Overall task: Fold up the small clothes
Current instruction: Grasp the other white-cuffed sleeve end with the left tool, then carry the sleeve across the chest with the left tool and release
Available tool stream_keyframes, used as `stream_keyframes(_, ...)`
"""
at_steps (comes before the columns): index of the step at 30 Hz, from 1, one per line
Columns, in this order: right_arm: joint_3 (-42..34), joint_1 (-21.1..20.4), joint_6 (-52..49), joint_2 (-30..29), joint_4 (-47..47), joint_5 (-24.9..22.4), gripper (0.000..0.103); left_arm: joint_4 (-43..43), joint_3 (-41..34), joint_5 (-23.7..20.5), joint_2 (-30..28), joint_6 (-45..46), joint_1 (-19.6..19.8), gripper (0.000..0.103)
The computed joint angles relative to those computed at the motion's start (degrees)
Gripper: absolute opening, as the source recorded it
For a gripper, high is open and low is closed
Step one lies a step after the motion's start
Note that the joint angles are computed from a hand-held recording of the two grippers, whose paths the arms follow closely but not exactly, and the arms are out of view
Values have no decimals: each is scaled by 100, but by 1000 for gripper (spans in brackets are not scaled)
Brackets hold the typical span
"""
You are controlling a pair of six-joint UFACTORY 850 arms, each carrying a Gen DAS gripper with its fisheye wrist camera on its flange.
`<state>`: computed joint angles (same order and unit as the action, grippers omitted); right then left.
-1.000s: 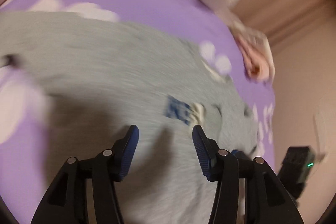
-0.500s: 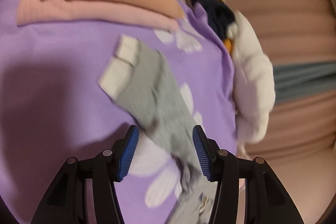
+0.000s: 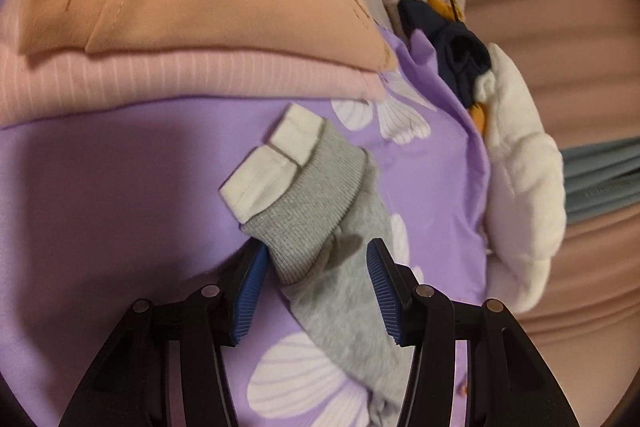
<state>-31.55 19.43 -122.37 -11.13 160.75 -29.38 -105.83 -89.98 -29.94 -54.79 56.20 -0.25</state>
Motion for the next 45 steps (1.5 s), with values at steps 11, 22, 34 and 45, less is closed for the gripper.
stream_keyframes(11,134,-5,-8,39,89,44,46,724,-161,1066,100,237,-220,15)
stream_keyframes(22,245,-34,126,26,102,-163,46,-1461,773,468,1197,4501,-840,9)
stream_keyframes(34,209,-344,1385,-269,-733,-1141,53,31,1112,-56,1299,4545,-1880,2)
stream_keyframes(45,-1890,-13,2819,-1677,-2353,-921,59,211,1248,474,1240,3999,-1216,44)
